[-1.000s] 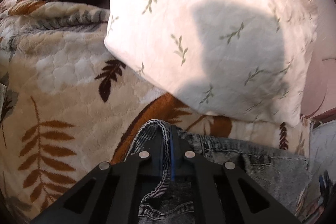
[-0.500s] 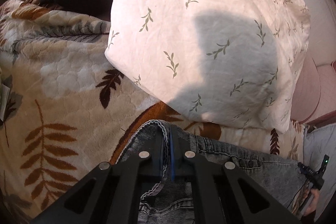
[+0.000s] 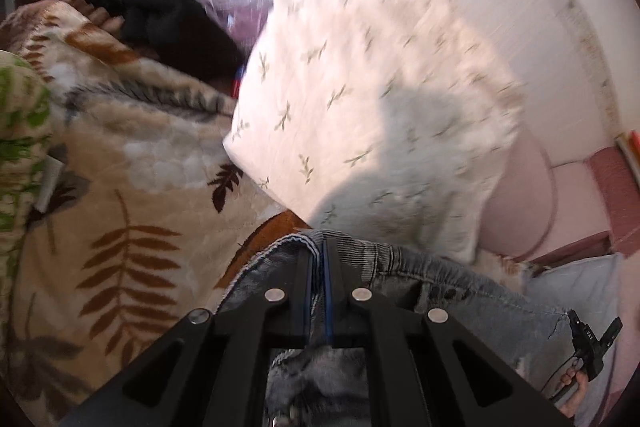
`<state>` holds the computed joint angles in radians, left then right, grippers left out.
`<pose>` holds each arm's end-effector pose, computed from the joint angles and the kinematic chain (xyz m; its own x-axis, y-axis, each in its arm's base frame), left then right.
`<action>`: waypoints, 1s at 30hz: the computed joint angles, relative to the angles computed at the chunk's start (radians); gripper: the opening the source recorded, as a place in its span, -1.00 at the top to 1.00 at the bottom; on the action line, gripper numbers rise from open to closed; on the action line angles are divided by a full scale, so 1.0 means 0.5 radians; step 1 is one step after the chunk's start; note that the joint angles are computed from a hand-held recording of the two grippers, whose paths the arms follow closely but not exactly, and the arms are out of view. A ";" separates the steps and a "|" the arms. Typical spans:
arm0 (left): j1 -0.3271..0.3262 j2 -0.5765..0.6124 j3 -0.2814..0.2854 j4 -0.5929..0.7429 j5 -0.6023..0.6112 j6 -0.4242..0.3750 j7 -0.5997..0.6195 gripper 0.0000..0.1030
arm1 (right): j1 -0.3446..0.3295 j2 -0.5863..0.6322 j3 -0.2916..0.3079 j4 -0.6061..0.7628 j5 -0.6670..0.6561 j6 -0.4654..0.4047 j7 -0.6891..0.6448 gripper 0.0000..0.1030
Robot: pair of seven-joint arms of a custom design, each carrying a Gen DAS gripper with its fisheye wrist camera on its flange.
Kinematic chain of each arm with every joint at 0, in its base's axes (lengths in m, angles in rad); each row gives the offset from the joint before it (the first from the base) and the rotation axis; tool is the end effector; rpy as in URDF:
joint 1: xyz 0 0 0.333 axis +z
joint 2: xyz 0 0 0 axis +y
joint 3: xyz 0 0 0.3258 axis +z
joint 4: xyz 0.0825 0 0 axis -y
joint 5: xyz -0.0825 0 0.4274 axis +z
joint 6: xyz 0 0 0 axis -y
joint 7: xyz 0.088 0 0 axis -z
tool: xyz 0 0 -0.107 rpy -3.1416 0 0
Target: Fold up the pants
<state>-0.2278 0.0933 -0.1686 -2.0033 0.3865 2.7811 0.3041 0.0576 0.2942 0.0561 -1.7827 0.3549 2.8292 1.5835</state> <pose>0.6011 -0.2669 0.4775 0.3649 -0.8100 0.4591 -0.6733 -0.5701 -0.4708 0.7207 0.0606 0.4651 -0.0730 -0.9421 -0.3271 -0.7338 0.2729 -0.6222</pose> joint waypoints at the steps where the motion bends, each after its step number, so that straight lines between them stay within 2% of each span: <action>1: -0.010 -0.073 0.001 -0.066 0.033 0.038 -0.054 0.89 | -0.051 -0.038 0.070 -0.044 0.126 0.082 -0.102 0.75; 2: -0.020 -0.122 -0.007 -0.114 0.101 0.079 -0.145 0.89 | -0.140 -0.121 0.191 -0.135 0.378 0.220 -0.330 0.75; 5: 0.003 -0.334 -0.082 -0.324 0.328 0.165 -0.410 0.89 | -0.193 -0.299 0.279 -0.324 0.725 0.335 -0.641 0.75; 8: 0.067 -0.504 -0.199 -0.559 0.409 0.311 -0.586 0.88 | -0.156 -0.440 0.199 -0.529 0.788 0.223 -0.687 0.75; 11: 0.173 -0.697 -0.410 -0.810 0.534 0.387 -0.832 0.88 | -0.126 -0.575 0.092 -0.779 0.850 0.088 -0.728 0.75; 15: 0.251 -0.878 -0.639 -1.099 0.482 0.479 -1.009 0.88 | -0.043 -0.851 -0.046 -1.172 1.035 0.009 -0.870 0.74; 16: 0.220 -0.892 -0.648 -1.148 0.427 0.471 -0.986 0.88 | -0.016 -0.938 -0.086 -1.276 1.087 -0.006 -0.923 0.74; 17: 0.179 -0.902 -0.645 -1.196 0.362 0.464 -0.955 0.88 | 0.014 -0.980 -0.109 -1.331 1.096 -0.004 -0.926 0.74; 22: 0.293 -0.972 -0.853 -1.371 0.254 0.557 -1.036 0.88 | 0.102 -1.122 -0.231 -1.551 0.995 -0.068 -0.868 0.73; 24: 0.341 -0.989 -0.918 -1.387 0.218 0.560 -1.032 0.88 | 0.107 -1.126 -0.288 -1.566 0.901 -0.190 -0.780 0.65; 25: 0.346 -0.998 -0.932 -1.396 0.198 0.563 -1.018 0.87 | 0.088 -1.130 -0.283 -1.580 0.795 -0.220 -0.691 0.62; 27: 0.329 -1.016 -0.930 -1.394 0.156 0.537 -0.968 0.87 | 0.062 -1.145 -0.272 -1.597 0.613 -0.240 -0.537 0.42; 30: 0.251 -1.074 -0.871 -1.391 0.097 0.442 -0.854 0.86 | 0.085 -1.196 -0.326 -1.593 0.571 -0.253 -0.466 0.17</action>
